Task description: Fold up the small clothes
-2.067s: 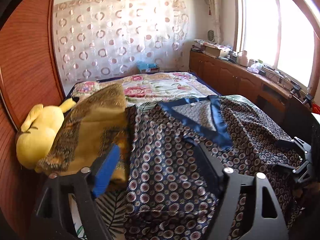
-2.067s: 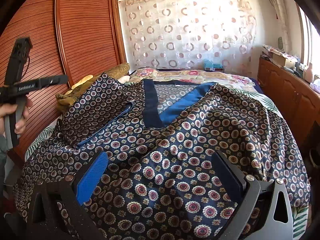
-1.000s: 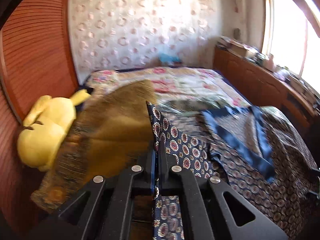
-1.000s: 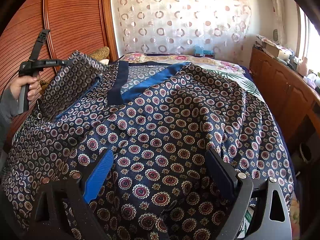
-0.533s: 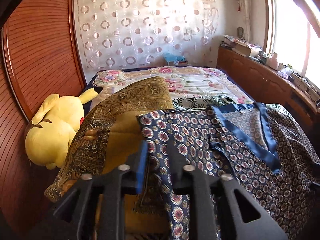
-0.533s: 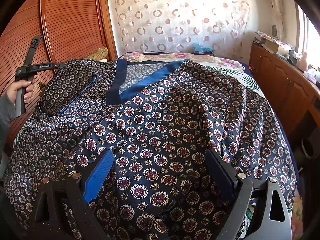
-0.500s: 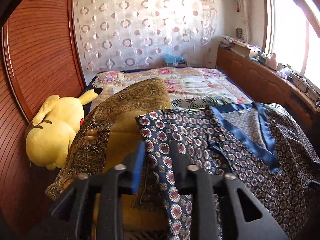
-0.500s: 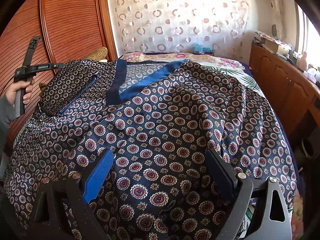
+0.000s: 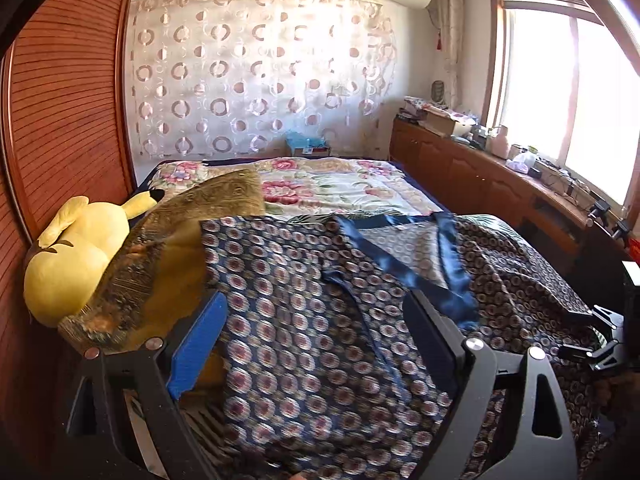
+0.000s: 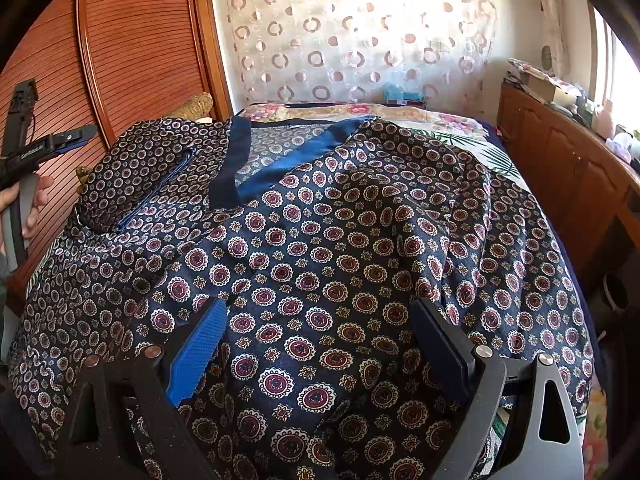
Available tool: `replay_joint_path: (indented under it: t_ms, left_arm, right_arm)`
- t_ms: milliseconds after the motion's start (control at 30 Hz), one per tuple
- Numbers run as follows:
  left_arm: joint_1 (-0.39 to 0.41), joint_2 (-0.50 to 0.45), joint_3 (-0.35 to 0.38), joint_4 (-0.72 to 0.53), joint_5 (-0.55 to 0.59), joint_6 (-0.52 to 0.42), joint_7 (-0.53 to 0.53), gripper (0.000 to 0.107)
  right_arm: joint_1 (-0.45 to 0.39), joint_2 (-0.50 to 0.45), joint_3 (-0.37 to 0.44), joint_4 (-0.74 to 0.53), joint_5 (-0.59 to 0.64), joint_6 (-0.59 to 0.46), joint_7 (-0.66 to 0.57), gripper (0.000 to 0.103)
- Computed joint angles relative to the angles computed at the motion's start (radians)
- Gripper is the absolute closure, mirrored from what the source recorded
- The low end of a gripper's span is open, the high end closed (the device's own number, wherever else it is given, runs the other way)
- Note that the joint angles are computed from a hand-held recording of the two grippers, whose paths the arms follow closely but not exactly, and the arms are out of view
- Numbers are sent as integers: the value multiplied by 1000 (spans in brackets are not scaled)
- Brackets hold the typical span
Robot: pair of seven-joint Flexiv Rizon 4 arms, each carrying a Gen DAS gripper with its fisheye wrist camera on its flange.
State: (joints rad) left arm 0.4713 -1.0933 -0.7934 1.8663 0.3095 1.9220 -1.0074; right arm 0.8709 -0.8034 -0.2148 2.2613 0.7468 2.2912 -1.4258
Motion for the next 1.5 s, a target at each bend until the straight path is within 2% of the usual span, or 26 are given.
replay_joint_path:
  t_ms: [167, 300, 367, 500, 567, 700, 867, 1033, 1100, 1200, 1333, 1500]
  left_arm:
    - [-19, 6, 11, 26, 15, -24, 30, 11]
    - [-111, 46, 104, 26, -33, -20, 37, 11]
    - [-137, 48, 125, 23, -47, -35, 43, 11]
    - [-202, 69, 179, 16, -98, -101, 68, 11]
    - [-260, 88, 233, 8, -135, -119, 81, 11]
    - [-299, 95, 266, 10, -169, -136, 117, 11]
    - [-320, 97, 282, 7, -212, -175, 155, 11]
    - [-300, 83, 254, 12, -242, -189, 181, 11]
    - [-302, 84, 253, 11, -251, -199, 191, 4]
    - [-304, 84, 250, 12, -256, -207, 212, 4]
    - [-307, 85, 244, 13, -270, -215, 233, 4]
    - [-308, 86, 243, 15, -282, -213, 243, 4]
  right_arm:
    - [0, 0, -1, -3, 2, -2, -2, 9]
    - [2, 0, -1, -3, 4, -2, -3, 9]
    - [5, -1, -3, -5, 8, -2, -4, 9]
    - [2, -1, 2, -4, 7, 2, -4, 9]
    - [2, -2, 2, -5, 9, 3, -5, 9]
    - [-2, -2, 9, -3, 10, 11, -4, 9]
    - [-9, -1, 16, -3, 9, 15, -6, 9]
    - [-17, -1, 23, -4, 7, 18, -7, 9]
    - [-17, 0, 23, -4, 7, 14, -8, 9]
    - [-6, 6, 9, -1, 13, -4, -16, 9]
    - [35, 16, -36, 22, 62, -11, -31, 9]
    - [2, 28, -48, 82, 129, 21, -12, 9]
